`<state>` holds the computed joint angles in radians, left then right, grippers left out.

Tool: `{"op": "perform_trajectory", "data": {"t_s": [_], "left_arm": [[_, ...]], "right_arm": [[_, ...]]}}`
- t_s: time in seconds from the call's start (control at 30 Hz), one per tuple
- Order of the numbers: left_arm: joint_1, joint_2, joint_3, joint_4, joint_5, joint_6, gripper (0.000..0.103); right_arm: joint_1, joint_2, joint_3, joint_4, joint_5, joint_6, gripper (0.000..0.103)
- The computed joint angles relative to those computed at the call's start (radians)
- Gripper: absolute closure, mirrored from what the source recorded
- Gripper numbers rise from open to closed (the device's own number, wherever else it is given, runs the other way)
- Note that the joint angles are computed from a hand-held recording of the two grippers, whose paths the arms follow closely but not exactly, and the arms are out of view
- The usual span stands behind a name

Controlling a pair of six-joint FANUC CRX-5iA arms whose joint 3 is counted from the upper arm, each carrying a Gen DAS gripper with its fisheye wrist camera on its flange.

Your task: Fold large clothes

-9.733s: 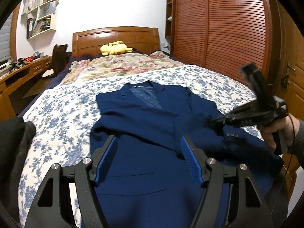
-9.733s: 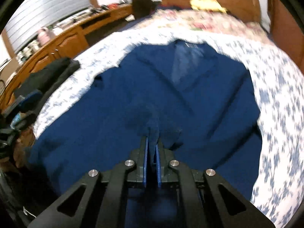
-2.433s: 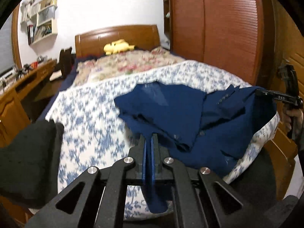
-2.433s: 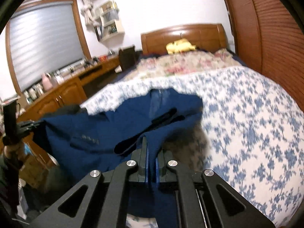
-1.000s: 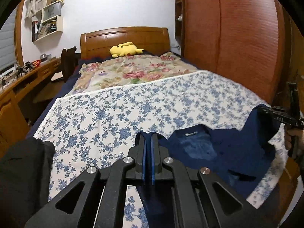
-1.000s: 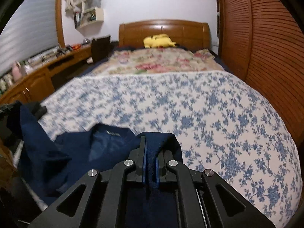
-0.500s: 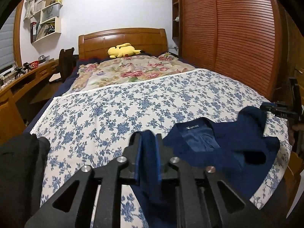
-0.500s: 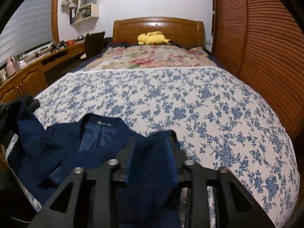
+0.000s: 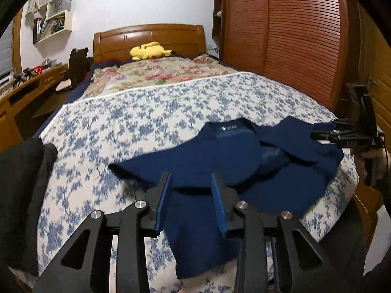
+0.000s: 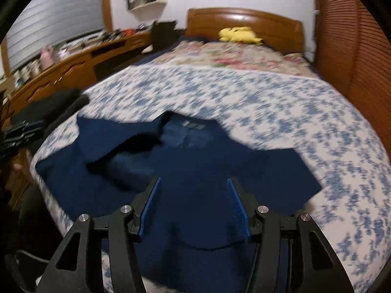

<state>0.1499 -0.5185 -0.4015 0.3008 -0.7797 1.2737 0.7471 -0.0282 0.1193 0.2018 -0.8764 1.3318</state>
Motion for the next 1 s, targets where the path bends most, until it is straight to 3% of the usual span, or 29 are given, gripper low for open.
{"op": "perform_trajectory", "data": {"t_s": [0.23, 0.47, 0.57, 0.67, 0.7, 1.0], "left_arm": [[-0.021, -0.015, -0.027, -0.051, -0.009, 0.053, 0.068], [-0.021, -0.015, -0.043, -0.037, 0.003, 0.041, 0.068], [-0.026, -0.006, -0.038, -0.037, 0.013, 0.041, 0.068], [-0.027, -0.002, -0.029, -0.038, 0.019, 0.039, 0.068], [-0.028, -0.003, -0.027, -0.039, 0.02, 0.039, 0.068], [0.0, 0.011, -0.008, -0.05, 0.028, 0.036, 0.068]], "right_arm": [[0.004, 0.081, 0.085, -0.083, -0.119, 0.123, 0.046], [0.037, 0.161, 0.07, 0.171, -0.134, 0.029, 0.046], [0.02, 0.223, 0.136, 0.196, -0.165, 0.026, 0.047], [0.015, 0.299, 0.224, 0.231, -0.204, 0.062, 0.082], [0.016, 0.321, 0.251, 0.241, -0.206, 0.069, 0.088], [-0.003, 0.52, 0.55, 0.279, -0.178, 0.124, 0.09]]}}
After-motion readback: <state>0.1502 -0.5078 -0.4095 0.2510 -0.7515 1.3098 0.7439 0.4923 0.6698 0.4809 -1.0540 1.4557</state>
